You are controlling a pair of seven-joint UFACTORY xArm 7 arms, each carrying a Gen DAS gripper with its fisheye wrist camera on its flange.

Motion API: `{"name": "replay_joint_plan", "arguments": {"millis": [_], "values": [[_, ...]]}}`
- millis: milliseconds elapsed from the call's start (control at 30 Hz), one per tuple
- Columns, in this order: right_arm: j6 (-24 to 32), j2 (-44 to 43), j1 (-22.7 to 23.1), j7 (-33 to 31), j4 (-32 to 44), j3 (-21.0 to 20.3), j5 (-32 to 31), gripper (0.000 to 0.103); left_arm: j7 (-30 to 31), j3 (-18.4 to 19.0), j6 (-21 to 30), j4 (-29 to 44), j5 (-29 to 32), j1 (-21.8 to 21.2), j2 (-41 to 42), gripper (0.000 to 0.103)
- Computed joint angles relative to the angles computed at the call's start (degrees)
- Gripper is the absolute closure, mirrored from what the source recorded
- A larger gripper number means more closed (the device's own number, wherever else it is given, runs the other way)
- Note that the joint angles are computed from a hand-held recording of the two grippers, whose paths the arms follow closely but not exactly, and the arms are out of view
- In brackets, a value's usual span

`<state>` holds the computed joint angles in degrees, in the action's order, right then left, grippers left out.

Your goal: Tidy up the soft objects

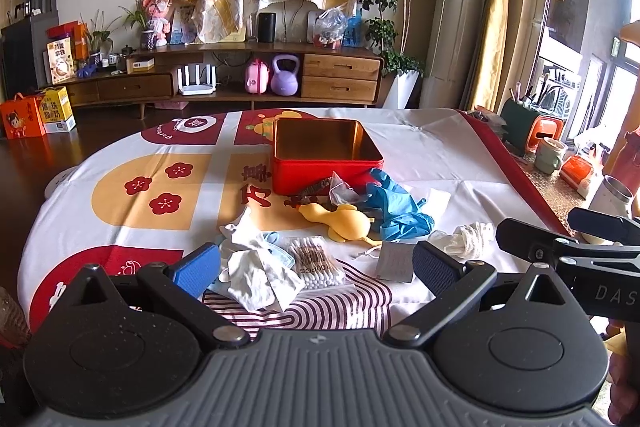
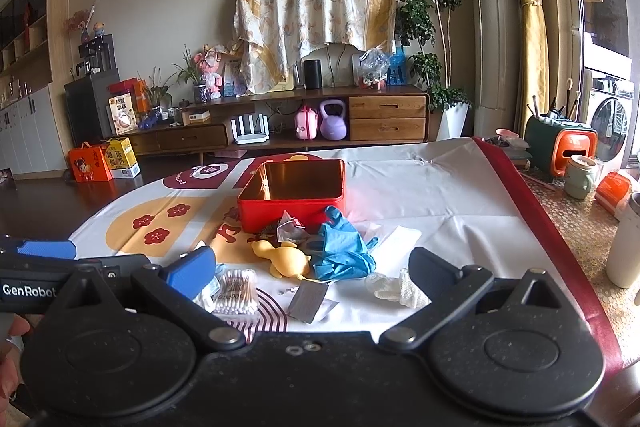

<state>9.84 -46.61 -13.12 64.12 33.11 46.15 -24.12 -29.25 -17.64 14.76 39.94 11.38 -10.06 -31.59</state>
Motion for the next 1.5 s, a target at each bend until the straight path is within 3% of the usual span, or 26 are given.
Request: {"name": "replay_joint_plan", "arguments": {"millis": [133,233,567,733,1067,1233,1500], "values": [[0.12,0.97,0.72,-0.76,0.27,-0.64,-0.22,0.0,0.75,0.91,-0.24,1.61,-0.2,-0.02,2.66,0.0],[-2.22,3.48,-1.63,-1.2,0.51,-0.4,-0.81,0.0,2.59,2.56,-0.67,2.88,-0.95,-1.19,5.13,0.0],[-0.24,8.73,-1.78,-4.34,1.46,-4.34,-2.1,0.001,7.79,6.18,-0.19,8.42,-3.03,-2.57,15.18,0.0],[1.61,12.96,-1.58,-6.45,2.05,-7.28,-4.56,0.002,5.55,5.65,0.92,11.55,0.95,-0.11,20.4,0.0],[4.42,22.91,-0.78,-4.86,4.75,-11.66,-12.89,0.005,3.04,8.1,0.63,14.06,6.32,-0.66,26.8,0.001],[4.38,26.88,3.14,-5.64,5.61,-17.12,-15.09,0.009,4.52,9.36,-0.31,14.38,6.29,-1.64,28.94,0.001],[5.24,31.61,8.63,-4.21,7.54,-23.36,-18.79,0.018,3.13,10.68,0.61,15.67,8.64,-2.36,31.44,0.022]]}}
